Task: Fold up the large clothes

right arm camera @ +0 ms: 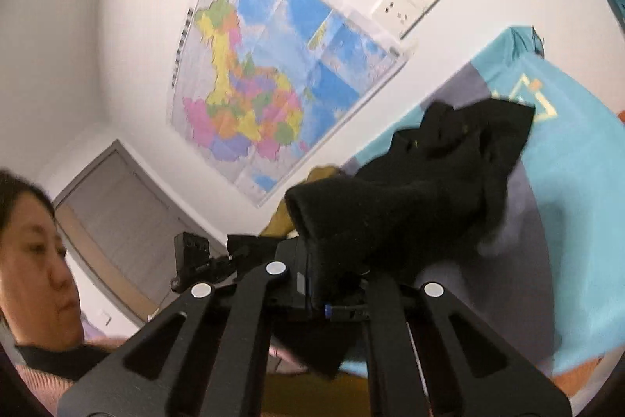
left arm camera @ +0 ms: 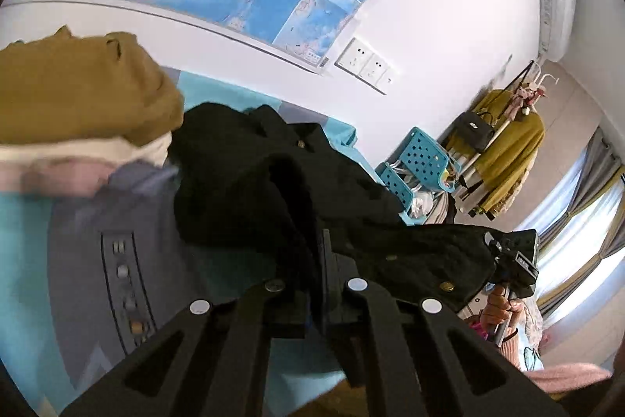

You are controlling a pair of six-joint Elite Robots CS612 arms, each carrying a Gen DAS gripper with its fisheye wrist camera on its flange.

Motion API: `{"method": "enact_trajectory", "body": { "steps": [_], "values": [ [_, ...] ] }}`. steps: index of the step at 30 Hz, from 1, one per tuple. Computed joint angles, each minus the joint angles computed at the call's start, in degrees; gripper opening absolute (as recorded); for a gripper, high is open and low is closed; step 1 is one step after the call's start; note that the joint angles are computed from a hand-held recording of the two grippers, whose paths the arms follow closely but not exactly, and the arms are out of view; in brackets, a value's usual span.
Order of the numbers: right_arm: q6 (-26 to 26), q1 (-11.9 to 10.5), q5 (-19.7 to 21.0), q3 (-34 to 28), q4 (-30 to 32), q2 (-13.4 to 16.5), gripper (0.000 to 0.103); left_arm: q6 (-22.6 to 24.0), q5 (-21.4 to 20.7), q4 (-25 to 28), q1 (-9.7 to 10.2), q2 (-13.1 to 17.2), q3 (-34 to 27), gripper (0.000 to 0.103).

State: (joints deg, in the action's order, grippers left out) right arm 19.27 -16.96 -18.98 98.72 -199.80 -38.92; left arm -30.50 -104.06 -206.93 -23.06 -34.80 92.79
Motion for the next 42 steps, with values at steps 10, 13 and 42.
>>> {"method": "enact_trajectory", "body": {
  "steps": [10,13,42],
  "values": [
    [11.2,2.6,-5.5,-18.2,3.4,6.5,0.004,-1.1,-2.1,16.8,3.81,3.2,-15.7,0.002],
    [12.1,3.5,-7.7,-24.7,9.2,9.5,0.004,-1.3,-1.8,24.2,4.63,5.7,-22.7,0.002],
    [-10.0,8.3,-31.3,-35.1,36.8,12.6,0.079,17.2,9.6,40.3,1.77,13.1,-37.8,0.073]
  ]
}}
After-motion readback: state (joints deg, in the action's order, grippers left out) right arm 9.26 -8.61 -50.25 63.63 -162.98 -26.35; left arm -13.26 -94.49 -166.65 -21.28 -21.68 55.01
